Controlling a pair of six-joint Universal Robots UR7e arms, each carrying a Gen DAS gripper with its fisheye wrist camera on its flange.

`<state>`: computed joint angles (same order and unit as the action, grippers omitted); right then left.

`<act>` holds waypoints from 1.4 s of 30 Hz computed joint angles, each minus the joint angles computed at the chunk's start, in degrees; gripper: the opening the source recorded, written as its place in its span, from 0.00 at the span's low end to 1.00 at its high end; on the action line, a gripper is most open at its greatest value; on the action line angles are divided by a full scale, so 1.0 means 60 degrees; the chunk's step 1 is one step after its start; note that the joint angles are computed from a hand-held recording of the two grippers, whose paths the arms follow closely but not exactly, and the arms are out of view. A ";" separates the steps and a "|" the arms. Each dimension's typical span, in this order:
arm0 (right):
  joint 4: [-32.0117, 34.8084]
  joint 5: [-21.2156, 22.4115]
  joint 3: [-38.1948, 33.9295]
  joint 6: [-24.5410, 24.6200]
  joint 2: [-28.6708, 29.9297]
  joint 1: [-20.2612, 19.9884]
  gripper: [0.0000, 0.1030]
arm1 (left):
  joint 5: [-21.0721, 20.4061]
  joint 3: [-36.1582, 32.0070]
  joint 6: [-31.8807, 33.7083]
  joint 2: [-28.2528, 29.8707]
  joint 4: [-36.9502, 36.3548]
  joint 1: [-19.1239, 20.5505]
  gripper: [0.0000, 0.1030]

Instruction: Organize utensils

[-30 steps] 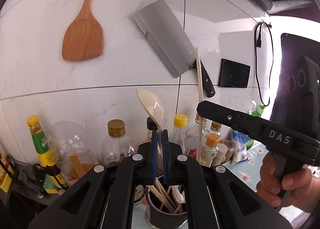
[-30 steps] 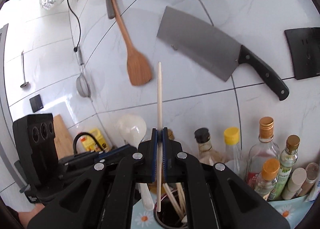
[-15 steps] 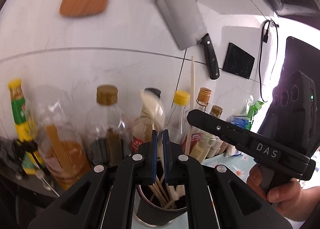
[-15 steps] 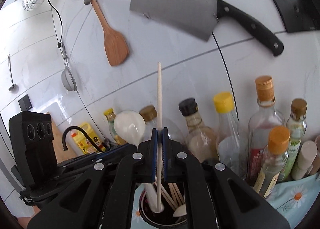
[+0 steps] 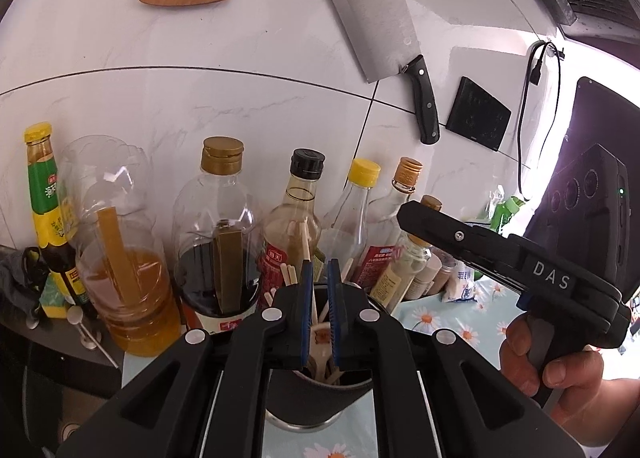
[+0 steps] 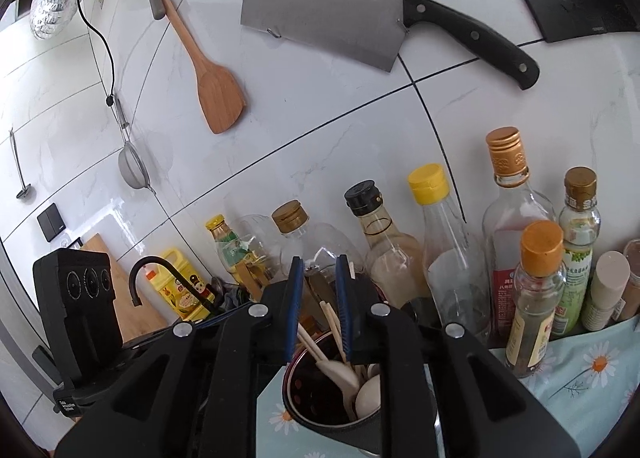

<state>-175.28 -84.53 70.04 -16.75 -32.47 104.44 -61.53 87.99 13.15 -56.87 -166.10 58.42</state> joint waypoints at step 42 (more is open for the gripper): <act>0.0090 -0.0142 0.6228 -0.2778 -0.4788 -0.1154 0.95 | 0.4008 0.4851 -0.5552 -0.1785 0.0853 -0.2876 0.86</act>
